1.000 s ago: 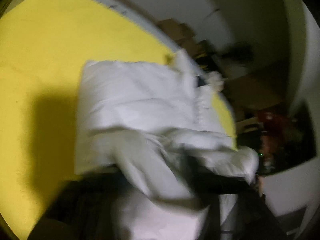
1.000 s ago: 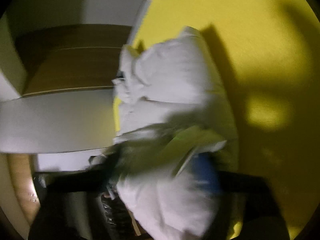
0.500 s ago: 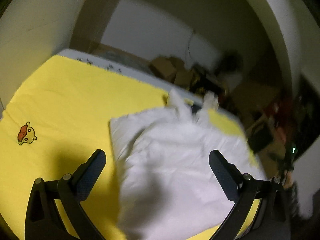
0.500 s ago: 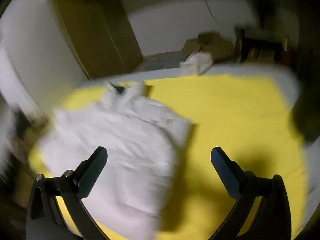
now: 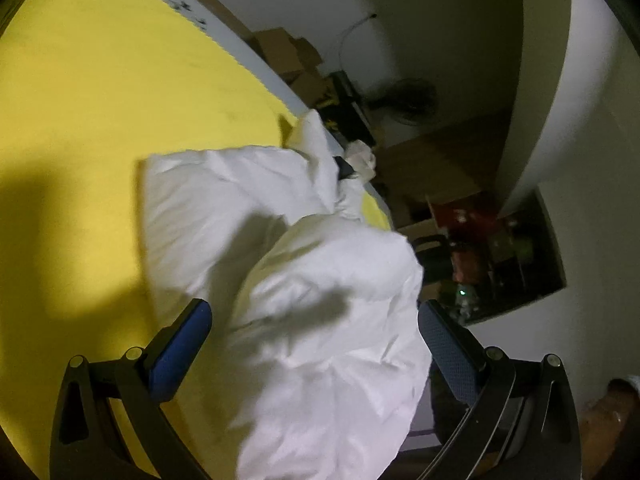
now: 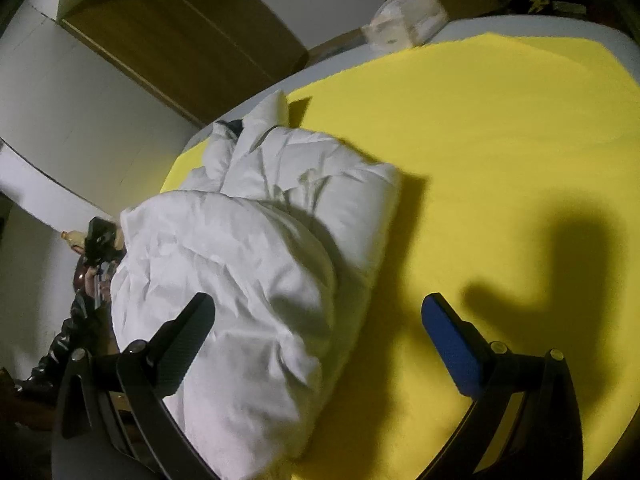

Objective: Fold large clothes

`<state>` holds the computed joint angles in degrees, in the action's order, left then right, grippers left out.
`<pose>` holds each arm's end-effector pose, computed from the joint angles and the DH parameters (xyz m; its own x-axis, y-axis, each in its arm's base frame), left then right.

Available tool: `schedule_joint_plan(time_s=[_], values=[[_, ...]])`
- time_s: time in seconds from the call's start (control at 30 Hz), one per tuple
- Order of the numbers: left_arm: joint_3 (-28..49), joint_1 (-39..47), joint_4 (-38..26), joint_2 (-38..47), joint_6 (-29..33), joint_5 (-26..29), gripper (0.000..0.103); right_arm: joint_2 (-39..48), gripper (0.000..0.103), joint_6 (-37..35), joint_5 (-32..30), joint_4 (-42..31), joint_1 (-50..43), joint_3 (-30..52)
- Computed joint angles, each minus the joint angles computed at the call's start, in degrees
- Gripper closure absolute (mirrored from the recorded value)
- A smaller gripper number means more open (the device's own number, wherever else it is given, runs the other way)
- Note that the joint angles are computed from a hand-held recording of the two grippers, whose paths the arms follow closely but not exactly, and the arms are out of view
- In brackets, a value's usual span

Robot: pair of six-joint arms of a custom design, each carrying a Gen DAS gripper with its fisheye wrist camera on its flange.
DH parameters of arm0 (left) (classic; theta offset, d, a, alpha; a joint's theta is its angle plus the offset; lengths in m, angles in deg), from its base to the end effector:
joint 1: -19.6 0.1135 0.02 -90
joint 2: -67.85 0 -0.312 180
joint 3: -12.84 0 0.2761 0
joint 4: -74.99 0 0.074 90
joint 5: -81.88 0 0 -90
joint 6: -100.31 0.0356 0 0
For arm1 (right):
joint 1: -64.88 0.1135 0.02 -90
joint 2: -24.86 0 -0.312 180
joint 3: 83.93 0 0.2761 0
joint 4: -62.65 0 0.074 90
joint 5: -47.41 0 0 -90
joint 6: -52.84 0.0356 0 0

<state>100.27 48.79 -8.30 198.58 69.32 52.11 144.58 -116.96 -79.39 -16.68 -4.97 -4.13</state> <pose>0.3380 0.1534 0.0870 -0.9557 -0.0464 -0.2906 0.2436 0.4289 -0.8699 0.1359 -0.3084 0.1178 -0.8923 0.1440 -0.4279 -0.1448 0.8063 0.5735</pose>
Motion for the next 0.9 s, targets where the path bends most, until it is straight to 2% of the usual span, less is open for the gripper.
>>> schedule_joint_plan(time_s=[0.17,0.23,0.3,0.37,0.43,0.5,0.57,0.77,0.9], values=[[-0.92,-3.38,-0.13,-1.82,0.53,-1.44,0.0,-0.68,0.011,-0.65,-0.75,-1.02,3.99,-2.68],[-1.09,-3.83,-2.77,-2.18,3.33,-2.61,0.0,-1.27,0.014,-2.96,-0.53,-2.78,4.34,-3.59],[-0.95,-4.71,-3.28,-2.35,4.07,-4.03,0.0,-3.79,0.014,-0.23,1.57,2.03,6.38,-6.91],[-0.1,-4.55,-5.5,-1.4,5.58,-5.04,0.0,-3.95,0.016,1.34,2.9,3.56,8.03,-8.18],[0.61,-3.9,-8.25,-0.45,7.78,-5.2,0.0,-3.24,0.028,2.09,2.75,3.02,8.65,-8.06],[1.33,-3.07,-11.53,0.54,10.52,-5.17,0.0,-1.45,0.05,1.44,1.94,0.14,8.8,-6.72],[2.06,-2.13,-13.93,1.59,12.25,-5.11,0.0,-0.99,0.061,3.27,2.4,0.78,9.14,-6.77],[1.3,-2.65,-9.54,0.82,7.01,-5.83,0.0,-0.91,0.072,8.84,2.41,4.27,11.22,-7.88],[1.71,-5.4,-8.38,0.09,4.38,-6.51,0.0,-1.92,0.077,9.08,3.13,4.25,10.18,-8.72]])
